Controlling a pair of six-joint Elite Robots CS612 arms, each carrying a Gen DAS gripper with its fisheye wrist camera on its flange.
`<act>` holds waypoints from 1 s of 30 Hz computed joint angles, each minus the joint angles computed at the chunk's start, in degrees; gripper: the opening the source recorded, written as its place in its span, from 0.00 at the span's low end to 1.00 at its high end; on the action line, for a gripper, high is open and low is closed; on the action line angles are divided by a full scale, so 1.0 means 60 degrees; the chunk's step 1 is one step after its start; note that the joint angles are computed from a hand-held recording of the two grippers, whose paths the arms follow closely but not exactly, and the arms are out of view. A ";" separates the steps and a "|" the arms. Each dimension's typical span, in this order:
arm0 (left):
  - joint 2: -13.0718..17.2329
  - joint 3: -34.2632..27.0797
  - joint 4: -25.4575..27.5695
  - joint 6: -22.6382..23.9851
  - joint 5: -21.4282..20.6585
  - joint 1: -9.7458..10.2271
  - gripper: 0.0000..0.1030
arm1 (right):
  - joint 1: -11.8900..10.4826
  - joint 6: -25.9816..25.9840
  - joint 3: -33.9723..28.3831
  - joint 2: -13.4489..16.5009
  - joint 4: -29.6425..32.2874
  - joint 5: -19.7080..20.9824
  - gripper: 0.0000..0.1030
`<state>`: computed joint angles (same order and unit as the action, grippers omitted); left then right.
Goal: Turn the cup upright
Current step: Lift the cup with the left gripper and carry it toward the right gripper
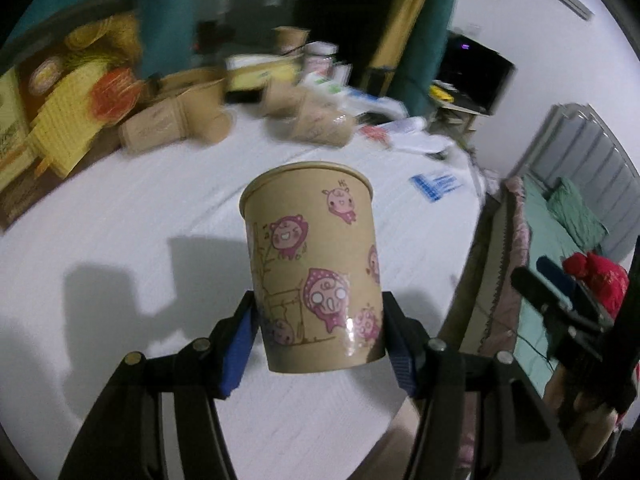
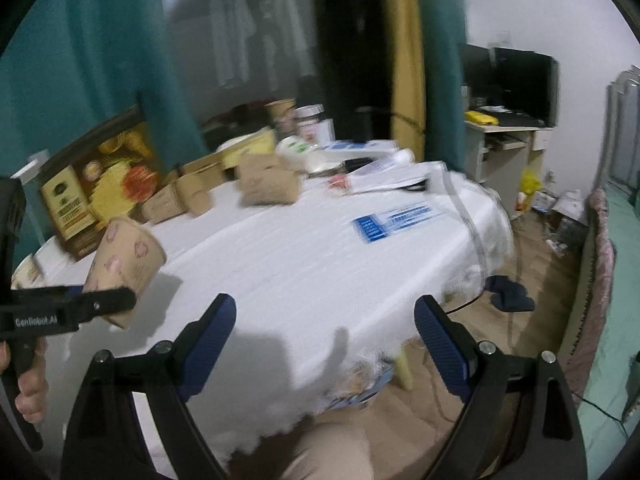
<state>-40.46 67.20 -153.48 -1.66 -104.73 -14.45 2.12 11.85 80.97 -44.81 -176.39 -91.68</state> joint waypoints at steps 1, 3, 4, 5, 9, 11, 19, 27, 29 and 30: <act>-0.0121 0.0270 -0.0049 -0.0111 0.0106 0.0078 0.58 | 0.0043 -0.0062 -0.0003 0.0016 0.0023 0.0137 0.87; -0.0297 0.0692 -0.0155 -0.0382 0.0245 0.0204 0.58 | 0.0133 -0.0227 -0.0051 0.0077 0.0071 0.0455 0.87; -0.0374 0.0884 -0.0222 -0.0559 0.0331 0.0263 0.58 | 0.0181 -0.0320 -0.0086 0.0114 0.0106 0.0604 0.87; -0.0426 0.1042 -0.0278 -0.0713 0.0385 0.0316 0.58 | 0.0227 -0.0408 -0.0176 0.0174 0.0182 0.0737 0.87; -0.0433 0.1204 -0.0161 -0.1293 0.0323 0.0452 0.58 | 0.0317 -0.0609 -0.0404 0.0363 0.0431 0.1232 0.87; -0.0411 0.1222 -0.0134 -0.1340 0.0286 0.0451 0.58 | 0.0320 -0.0597 -0.0524 0.0445 0.0604 0.1424 0.87; -0.0194 0.0906 0.0468 -0.1703 0.0017 0.0431 0.59 | 0.0213 -0.0947 -0.1072 0.0735 0.1353 0.1983 0.87; -0.0460 0.1347 -0.0073 -0.1639 -0.0150 0.0513 0.59 | 0.0119 -0.1566 -0.1437 0.0830 0.2003 0.3072 0.87; -0.0703 0.1730 -0.0436 -0.1588 -0.0236 0.0586 0.59 | 0.0088 -0.1767 -0.1510 0.0804 0.2217 0.3677 0.87; -0.0842 0.1949 -0.0616 -0.1526 -0.0258 0.0624 0.59 | 0.0069 -0.1872 -0.1579 0.0796 0.2391 0.4080 0.87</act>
